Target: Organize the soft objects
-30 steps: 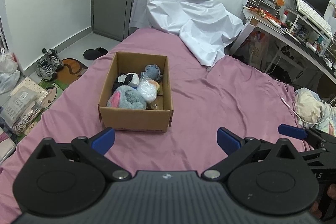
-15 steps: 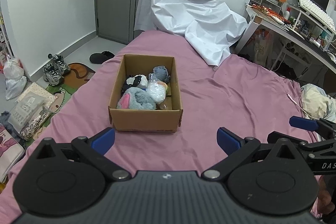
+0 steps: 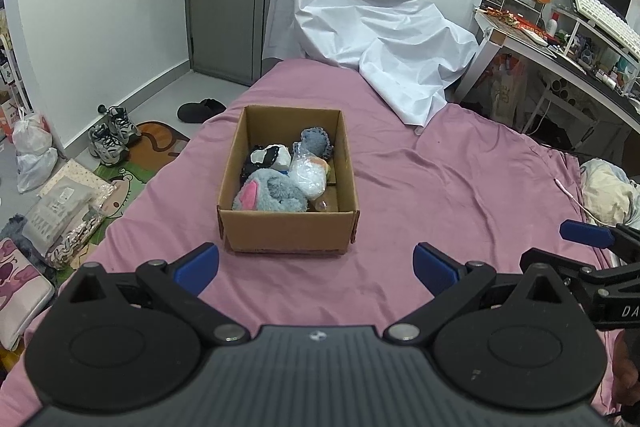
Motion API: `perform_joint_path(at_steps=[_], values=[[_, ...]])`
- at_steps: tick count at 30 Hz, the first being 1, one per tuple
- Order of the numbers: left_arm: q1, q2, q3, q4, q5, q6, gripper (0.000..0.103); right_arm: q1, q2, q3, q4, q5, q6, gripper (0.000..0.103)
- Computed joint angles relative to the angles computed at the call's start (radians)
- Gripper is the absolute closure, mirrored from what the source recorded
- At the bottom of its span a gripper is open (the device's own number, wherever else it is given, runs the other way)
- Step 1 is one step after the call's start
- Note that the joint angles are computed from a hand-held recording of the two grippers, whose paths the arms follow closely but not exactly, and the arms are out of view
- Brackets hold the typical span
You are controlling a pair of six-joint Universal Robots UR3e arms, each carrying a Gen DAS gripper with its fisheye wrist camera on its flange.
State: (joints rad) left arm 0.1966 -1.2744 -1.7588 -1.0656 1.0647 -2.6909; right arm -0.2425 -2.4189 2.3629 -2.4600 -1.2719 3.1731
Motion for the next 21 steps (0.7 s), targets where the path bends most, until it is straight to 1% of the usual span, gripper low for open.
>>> perform_joint_path(at_steps=[10, 21], values=[[0.008, -0.006, 0.012, -0.014, 0.002, 0.013, 0.001, -0.015, -0.007, 0.008, 0.003, 0.010, 0.002, 0.000], [0.007, -0.006, 0.013, -0.005, 0.006, 0.015, 0.001, 0.020, 0.007, 0.000, -0.013, -0.028, 0.017, 0.000]])
